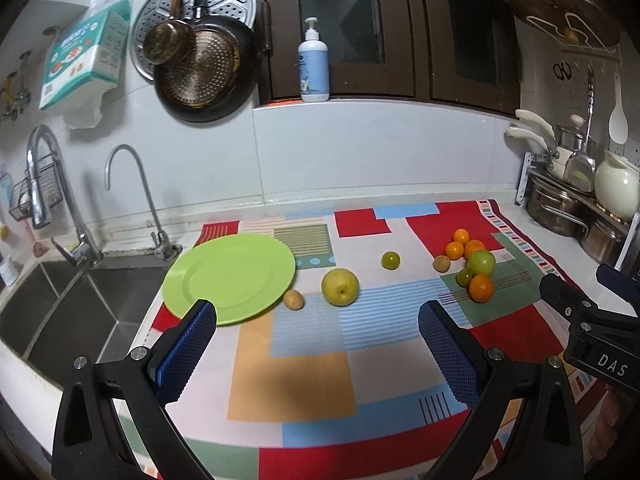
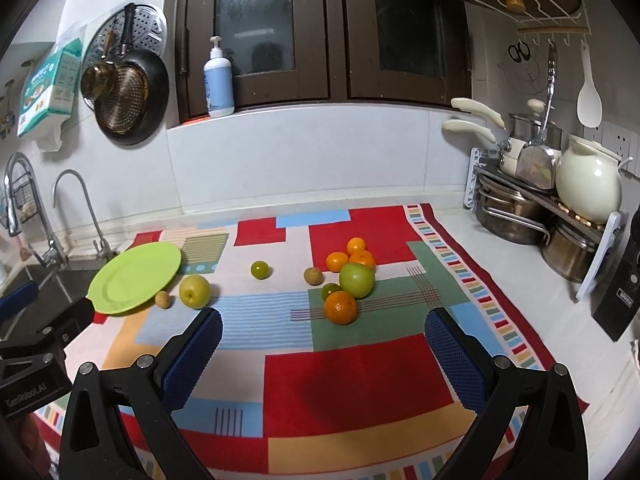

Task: Organize fruits
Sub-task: 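Grasp the yellow-green pear with the left tool while the right tool grasps an orange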

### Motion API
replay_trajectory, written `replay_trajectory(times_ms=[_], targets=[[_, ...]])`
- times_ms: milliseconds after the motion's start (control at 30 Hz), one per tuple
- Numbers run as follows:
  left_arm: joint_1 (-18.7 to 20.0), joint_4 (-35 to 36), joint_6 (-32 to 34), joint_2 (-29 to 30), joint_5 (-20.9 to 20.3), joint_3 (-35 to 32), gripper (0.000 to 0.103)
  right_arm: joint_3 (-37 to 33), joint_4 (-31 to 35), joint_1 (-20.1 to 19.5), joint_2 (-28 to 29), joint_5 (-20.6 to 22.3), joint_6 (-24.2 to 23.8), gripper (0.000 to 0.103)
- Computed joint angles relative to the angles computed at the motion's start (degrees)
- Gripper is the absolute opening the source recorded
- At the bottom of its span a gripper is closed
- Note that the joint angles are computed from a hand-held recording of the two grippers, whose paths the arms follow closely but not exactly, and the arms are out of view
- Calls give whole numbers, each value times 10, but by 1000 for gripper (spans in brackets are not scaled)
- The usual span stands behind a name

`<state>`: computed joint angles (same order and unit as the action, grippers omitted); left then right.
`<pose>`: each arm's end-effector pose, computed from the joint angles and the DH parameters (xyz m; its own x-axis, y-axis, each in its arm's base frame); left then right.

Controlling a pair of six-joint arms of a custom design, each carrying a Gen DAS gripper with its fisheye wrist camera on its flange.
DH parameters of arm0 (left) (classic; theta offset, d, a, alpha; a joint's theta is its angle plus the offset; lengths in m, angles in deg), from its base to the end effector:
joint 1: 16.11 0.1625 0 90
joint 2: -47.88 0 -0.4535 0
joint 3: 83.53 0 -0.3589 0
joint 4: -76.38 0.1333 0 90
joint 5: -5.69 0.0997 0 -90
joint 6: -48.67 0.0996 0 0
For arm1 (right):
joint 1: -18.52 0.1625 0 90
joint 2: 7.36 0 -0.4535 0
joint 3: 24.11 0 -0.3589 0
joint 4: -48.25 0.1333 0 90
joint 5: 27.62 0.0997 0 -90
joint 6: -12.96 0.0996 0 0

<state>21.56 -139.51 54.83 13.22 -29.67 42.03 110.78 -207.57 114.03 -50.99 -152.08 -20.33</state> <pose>-0.2505 -0.4644 0.0715 -0.6501 0.2250 -0.7258 0.7224 0.4793 -0.4984 0.1175 -0.4167 0.1908 -0.7158 0.2422 0.6550 -0.5006 0.4760 -0.7231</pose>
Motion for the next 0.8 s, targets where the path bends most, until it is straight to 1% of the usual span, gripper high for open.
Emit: replay_trajectory(times_ms=[167, 400, 633, 800], targets=[[23, 15, 31, 4, -27, -27, 103, -28, 14, -3, 12, -16, 8, 102], [58, 60, 50, 12, -68, -72, 102, -69, 48, -10, 29, -38, 18, 102], [92, 118, 63, 30, -98, -129, 93, -112, 104, -24, 39, -52, 28, 102], [111, 152, 74, 49, -103, -169, 83, -145, 144, -39, 46, -52, 31, 101]])
